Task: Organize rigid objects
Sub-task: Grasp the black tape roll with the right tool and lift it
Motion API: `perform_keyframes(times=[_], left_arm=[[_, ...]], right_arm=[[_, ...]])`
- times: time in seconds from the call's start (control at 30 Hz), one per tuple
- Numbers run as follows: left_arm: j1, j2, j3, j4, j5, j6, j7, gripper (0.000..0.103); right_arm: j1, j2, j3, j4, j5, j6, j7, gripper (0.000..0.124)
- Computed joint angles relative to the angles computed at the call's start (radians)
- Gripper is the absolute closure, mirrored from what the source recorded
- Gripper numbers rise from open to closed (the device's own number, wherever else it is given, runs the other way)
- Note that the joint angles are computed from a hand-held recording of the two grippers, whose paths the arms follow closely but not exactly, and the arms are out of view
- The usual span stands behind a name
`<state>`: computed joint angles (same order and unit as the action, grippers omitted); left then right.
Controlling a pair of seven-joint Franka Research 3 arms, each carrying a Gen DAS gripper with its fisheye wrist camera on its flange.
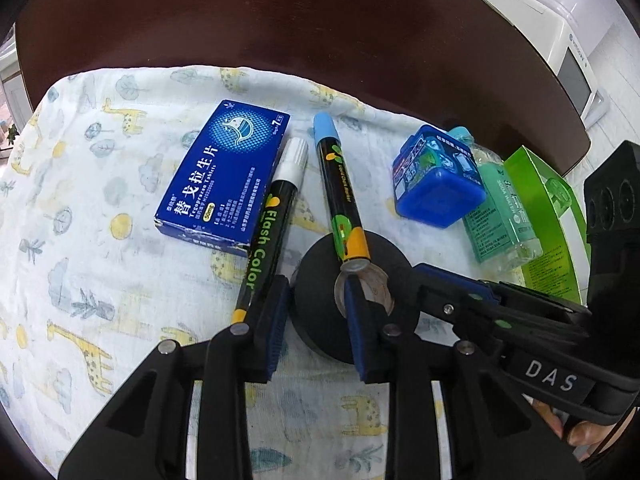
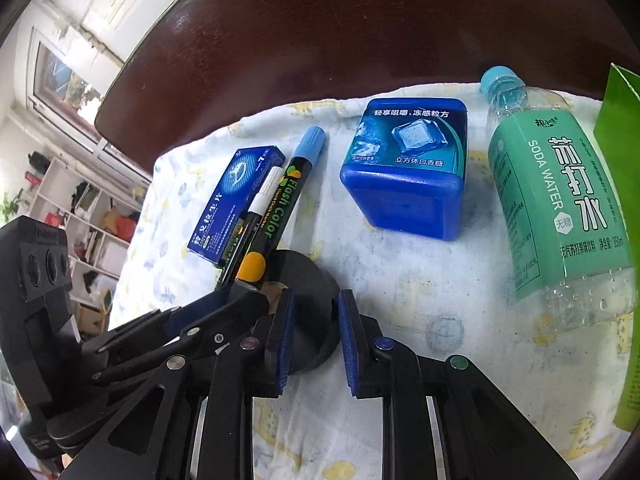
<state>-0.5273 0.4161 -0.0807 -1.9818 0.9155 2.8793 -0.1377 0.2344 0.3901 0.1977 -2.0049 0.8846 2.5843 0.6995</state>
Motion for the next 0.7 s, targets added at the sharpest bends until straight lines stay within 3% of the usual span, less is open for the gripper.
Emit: perform_keyframes(times=[0.13, 0.33, 0.5, 0.63, 0.7], left_arm=[[0.0, -0.008, -0.023, -0.018, -0.026, 0.024, 0.026, 0.076], [-0.054, -0.016, -0.015, -0.038, -0.004, 0.087, 0.014, 0.073], [-0.091, -0.05, 0.018, -0.063, 0.059, 0.076, -0.077, 0.073], [-0.061, -0.035, -0.01, -0.044, 0.049, 0.053, -0.075, 0.073], [-0.028, -0.009, -0.044, -0.026, -0.006, 0.062, -0.016, 0.073]], right_arm=[[0.001, -0.037, -0.008, -0.043, -0.018, -0.005, -0.009, 0.102], [-0.018, -0.121, -0.046, -0.142, -0.027, -0.04, -0.033, 0.102], [-0.012, -0.185, -0.067, -0.22, -0.028, 0.088, -0.067, 0.102], [-0.027, -0.185, -0.066, -0.208, 0.017, 0.012, -0.099, 0.102], [-0.018, -0.167, -0.064, -0.196, 0.02, 0.003, -0.094, 0.102]])
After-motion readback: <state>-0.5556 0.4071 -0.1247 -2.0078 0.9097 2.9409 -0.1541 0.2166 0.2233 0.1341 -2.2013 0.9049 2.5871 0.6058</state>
